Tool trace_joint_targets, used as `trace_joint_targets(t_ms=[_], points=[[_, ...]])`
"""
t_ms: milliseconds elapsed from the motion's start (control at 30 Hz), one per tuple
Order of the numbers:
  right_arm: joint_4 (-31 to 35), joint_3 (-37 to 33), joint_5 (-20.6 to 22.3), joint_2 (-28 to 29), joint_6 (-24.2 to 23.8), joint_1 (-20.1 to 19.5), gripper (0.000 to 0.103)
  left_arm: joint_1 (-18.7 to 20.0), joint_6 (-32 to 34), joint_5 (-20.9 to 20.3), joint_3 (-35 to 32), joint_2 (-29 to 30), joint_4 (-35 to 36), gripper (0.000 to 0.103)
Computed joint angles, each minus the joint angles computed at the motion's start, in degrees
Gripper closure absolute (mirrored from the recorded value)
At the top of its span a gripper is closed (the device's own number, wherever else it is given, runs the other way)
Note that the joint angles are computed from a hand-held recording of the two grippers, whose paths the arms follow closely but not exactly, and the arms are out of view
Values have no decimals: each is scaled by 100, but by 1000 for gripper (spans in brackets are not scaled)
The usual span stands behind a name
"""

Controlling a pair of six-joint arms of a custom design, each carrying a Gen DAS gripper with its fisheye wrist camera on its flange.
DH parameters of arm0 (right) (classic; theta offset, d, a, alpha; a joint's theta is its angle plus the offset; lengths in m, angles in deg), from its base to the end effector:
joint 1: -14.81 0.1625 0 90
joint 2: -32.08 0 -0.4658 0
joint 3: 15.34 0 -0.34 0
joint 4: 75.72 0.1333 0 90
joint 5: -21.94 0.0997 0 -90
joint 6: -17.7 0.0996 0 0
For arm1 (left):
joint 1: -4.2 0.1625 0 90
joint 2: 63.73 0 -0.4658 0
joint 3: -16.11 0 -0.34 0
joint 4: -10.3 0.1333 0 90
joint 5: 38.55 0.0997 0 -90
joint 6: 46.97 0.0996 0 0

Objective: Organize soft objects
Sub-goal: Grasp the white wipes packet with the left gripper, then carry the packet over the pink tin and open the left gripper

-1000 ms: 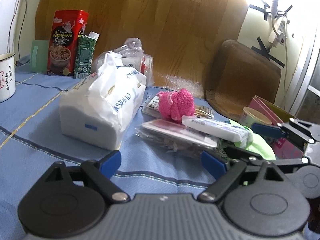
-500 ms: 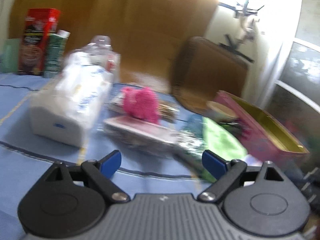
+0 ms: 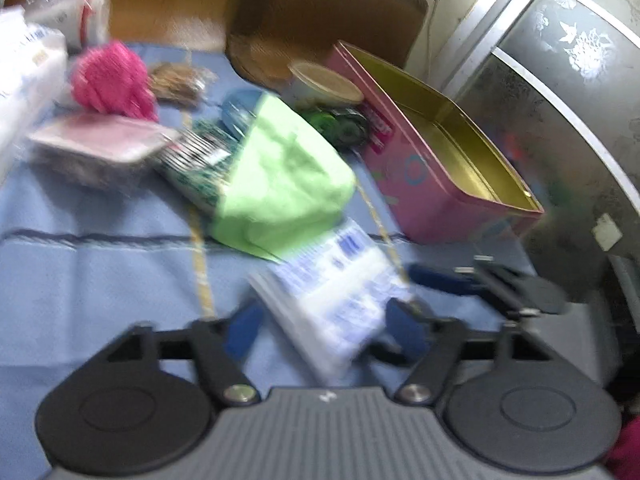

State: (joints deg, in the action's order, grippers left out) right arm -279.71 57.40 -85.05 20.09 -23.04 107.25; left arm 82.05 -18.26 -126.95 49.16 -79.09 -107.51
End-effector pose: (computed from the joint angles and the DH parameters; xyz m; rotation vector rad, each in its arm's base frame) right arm 0.1364 -0.7526 -0.0145 0.7109 -2.2811 1.0114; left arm -0.0540 -0.8975 0.1021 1.0706 2.8852 -0.2635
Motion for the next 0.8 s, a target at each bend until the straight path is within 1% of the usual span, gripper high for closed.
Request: trace_joint_targets(t_ms=[33,100,133,233,367,400,500,533,633,667,700,733,767,800], points=[[82,-75,66,39,-71,-7,34,-25,40,57,173,-44,-191,44],[-194,-94,100,143,-219,14,43,-111,225,331,741,-230,-803,44],[-385,-74,66,180,-265,30,52,-148,290,448,948,-291,-1045,44],[-1160,211,147,169,-304,57,54,-225,390,290,1145,-432,-1161,45],[-2269,531,281,90,-471,116,56,-421,762,13,1343,-518,-1552,45],[-2508,539,223,73,-533,131,56,-482,836,-58,1245,-449,-1530,45],[-2925,486,29,15,-584,79,55,-657,1040,-275,743,-79,-1403,45],[-3017,410,-104,11,-563,57,55,-702,1122,-373,556,69,-1366,45],[-3126,251,-419,-61,-386,-41,54,-829,1151,-476,-292,674,-1080,45],[-3118,101,-653,-41,-359,-52,51,-866,1125,-477,-672,910,-886,45],[-3145,-138,-909,37,-391,-52,50,-895,1107,-477,-1054,1128,-646,45],[-3327,-475,-1216,180,-521,-51,49,-920,1062,-422,-1270,1281,-553,45],[-3499,-826,-1521,326,-693,-36,48,-942,1019,-327,-1246,1315,-655,45],[-3610,-974,-1662,379,-728,-35,48,-941,997,-307,-1088,1256,-821,45]])
